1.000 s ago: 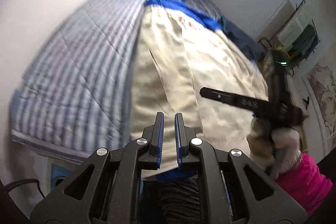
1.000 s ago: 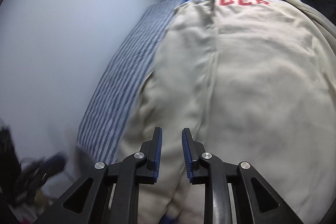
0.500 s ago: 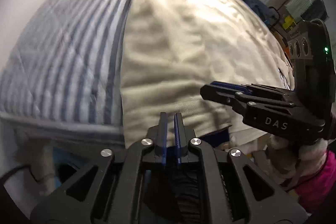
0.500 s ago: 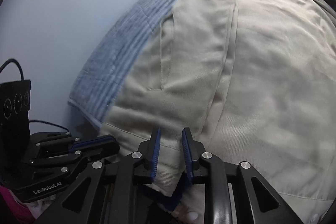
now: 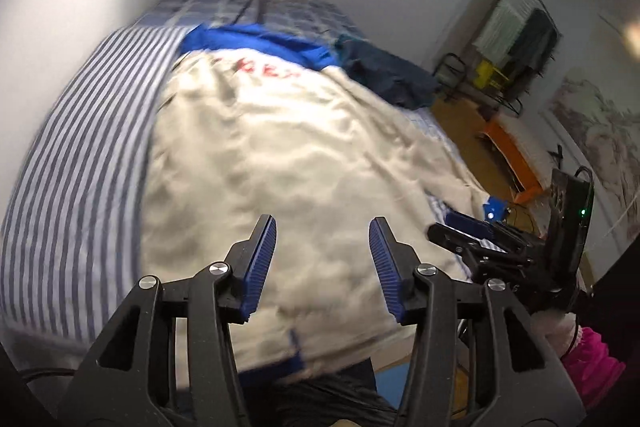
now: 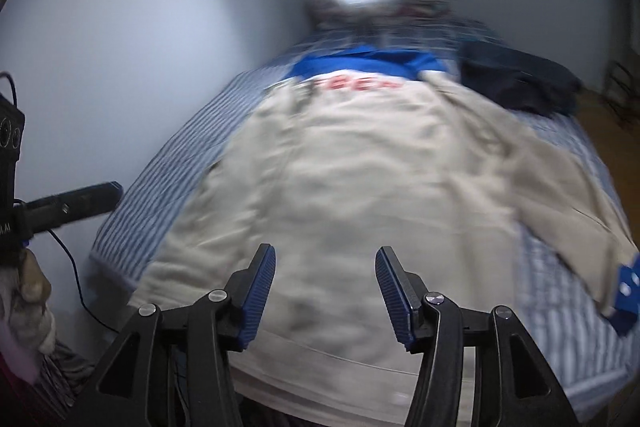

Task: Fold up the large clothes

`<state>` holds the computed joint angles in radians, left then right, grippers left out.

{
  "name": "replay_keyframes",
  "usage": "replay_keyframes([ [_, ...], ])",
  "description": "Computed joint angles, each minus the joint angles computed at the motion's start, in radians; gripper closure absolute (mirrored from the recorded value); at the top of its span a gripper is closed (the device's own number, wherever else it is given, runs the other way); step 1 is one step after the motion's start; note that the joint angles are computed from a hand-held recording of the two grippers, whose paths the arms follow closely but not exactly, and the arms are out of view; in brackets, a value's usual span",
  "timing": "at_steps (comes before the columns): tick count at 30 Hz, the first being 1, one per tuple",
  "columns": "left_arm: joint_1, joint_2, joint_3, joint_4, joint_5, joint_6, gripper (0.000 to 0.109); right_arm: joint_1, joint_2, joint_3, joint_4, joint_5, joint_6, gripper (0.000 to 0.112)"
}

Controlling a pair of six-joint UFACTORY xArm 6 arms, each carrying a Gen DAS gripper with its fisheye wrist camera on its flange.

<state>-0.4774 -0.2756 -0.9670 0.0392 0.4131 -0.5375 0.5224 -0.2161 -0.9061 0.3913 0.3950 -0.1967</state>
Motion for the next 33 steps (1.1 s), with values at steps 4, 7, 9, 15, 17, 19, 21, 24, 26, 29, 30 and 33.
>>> replay_keyframes([
  [4, -0.011, 0.137, -0.129, -0.058, -0.034, 0.119, 0.059, -0.13, -0.051, 0.021, -0.076, 0.035, 0.07, 0.057],
  [7, -0.009, 0.193, -0.16, -0.205, -0.032, 0.209, 0.059, -0.243, -0.049, 0.003, -0.006, 0.091, 0.032, 0.057],
  [9, -0.007, 0.209, -0.169, -0.232, -0.018, 0.226, 0.059, -0.309, -0.031, -0.014, 0.013, 0.096, 0.015, 0.058],
  [15, -0.014, 0.229, -0.185, -0.272, -0.015, 0.261, 0.059, -0.47, 0.119, -0.158, -0.099, 0.124, 0.045, 0.061],
  [17, -0.015, 0.244, -0.196, -0.267, -0.009, 0.26, 0.059, -0.508, 0.191, -0.232, -0.129, 0.135, 0.049, 0.061],
  [19, -0.014, 0.257, -0.201, -0.279, -0.001, 0.267, 0.059, -0.533, 0.256, -0.298, -0.094, 0.156, 0.032, 0.061],
  [21, -0.011, 0.271, -0.208, -0.298, 0.011, 0.277, 0.059, -0.556, 0.335, -0.382, -0.089, 0.184, 0.042, 0.061],
  [24, -0.006, 0.279, -0.208, -0.33, 0.022, 0.29, 0.059, -0.567, 0.445, -0.498, -0.096, 0.219, 0.027, 0.061],
  [26, -0.002, 0.282, -0.21, -0.368, 0.031, 0.308, 0.059, -0.566, 0.505, -0.568, -0.085, 0.249, -0.01, 0.061],
  [29, 0.003, 0.29, -0.217, -0.43, 0.035, 0.34, 0.059, -0.553, 0.624, -0.713, -0.139, 0.297, -0.04, 0.059],
  [30, 0.004, 0.295, -0.222, -0.43, 0.034, 0.34, 0.059, -0.549, 0.649, -0.742, -0.155, 0.305, -0.043, 0.057],
  [33, 0.01, 0.319, -0.24, -0.372, 0.038, 0.291, 0.059, -0.536, 0.744, -0.859, -0.227, 0.349, -0.044, 0.048],
])
